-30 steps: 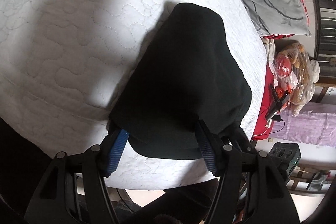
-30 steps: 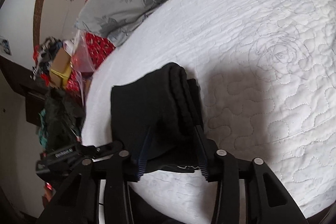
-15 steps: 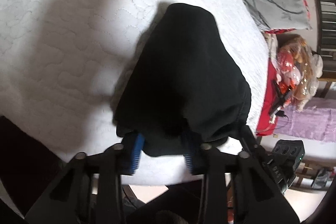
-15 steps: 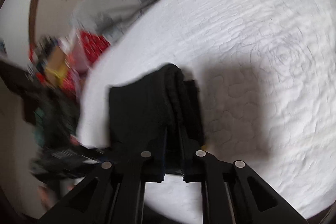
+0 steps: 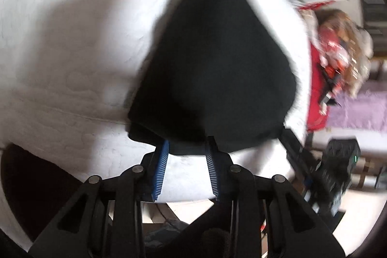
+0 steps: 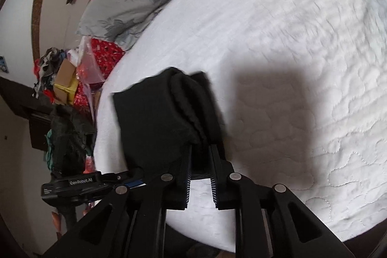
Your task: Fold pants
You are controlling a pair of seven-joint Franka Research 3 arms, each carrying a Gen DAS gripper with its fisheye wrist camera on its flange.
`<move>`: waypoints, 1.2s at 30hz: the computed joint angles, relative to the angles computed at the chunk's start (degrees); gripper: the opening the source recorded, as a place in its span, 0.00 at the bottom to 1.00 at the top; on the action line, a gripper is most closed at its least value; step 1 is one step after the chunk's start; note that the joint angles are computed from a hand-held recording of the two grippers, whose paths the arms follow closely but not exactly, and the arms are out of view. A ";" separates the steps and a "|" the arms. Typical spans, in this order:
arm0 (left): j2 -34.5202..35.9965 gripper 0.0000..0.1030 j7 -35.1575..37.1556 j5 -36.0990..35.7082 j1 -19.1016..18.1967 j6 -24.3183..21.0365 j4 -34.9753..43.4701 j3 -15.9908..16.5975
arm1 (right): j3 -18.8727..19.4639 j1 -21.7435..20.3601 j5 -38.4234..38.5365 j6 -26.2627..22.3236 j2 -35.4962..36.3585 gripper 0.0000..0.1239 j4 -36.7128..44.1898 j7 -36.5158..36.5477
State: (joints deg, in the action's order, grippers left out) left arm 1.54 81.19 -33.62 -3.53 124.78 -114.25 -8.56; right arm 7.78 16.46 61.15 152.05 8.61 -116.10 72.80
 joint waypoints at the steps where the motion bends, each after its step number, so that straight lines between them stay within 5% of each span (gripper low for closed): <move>1: -1.23 0.28 1.66 -0.46 0.10 0.60 -0.30 0.05 | -0.01 -0.20 0.61 -0.04 -0.66 0.17 0.11 -0.72; 5: -2.51 0.34 3.90 0.40 -0.28 6.16 0.86 0.51 | -0.35 0.27 2.13 4.74 -2.29 0.51 0.62 -3.18; 7: 0.19 0.53 3.28 3.65 -0.47 8.30 4.02 0.39 | -0.52 1.06 -2.11 6.64 -0.75 0.51 2.37 -0.29; 13: 10.50 0.55 -1.92 13.69 -0.84 7.73 14.14 -1.01 | -0.47 2.61 -14.72 7.94 6.54 0.51 9.27 9.96; 14: 12.14 0.55 -4.70 17.82 -1.55 8.08 15.79 -0.90 | -0.18 2.44 -15.75 8.23 7.12 0.45 9.70 10.56; 15: 13.48 0.55 -7.20 21.10 -2.13 8.36 17.27 -0.88 | 0.34 2.01 -16.28 8.26 7.74 0.20 10.35 10.06; 17: 17.33 0.55 -12.93 27.27 -3.03 6.93 20.63 -0.39 | 0.56 1.65 -18.16 8.67 8.26 0.11 10.83 10.26; 20: 19.73 0.56 -14.06 25.62 -0.85 6.00 21.36 -1.83 | -0.86 1.68 -22.95 6.97 10.42 0.13 12.04 15.09; 23: 17.10 0.56 -10.50 23.18 1.29 7.61 18.63 -3.53 | -0.01 0.20 -23.53 6.90 11.05 0.25 12.03 15.94; 28: 8.54 0.56 3.99 6.53 6.12 9.89 8.11 -5.42 | 5.51 -6.21 -6.10 2.73 7.89 0.34 10.06 1.86; 36: 7.73 0.56 4.76 2.09 3.05 10.76 3.87 -3.09 | 2.29 -1.86 -6.28 1.94 6.99 0.39 7.68 3.21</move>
State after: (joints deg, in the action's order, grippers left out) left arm 9.28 85.94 -31.54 -0.48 135.54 -110.38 -11.64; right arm 10.07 14.60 54.87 153.99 15.60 -108.42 76.02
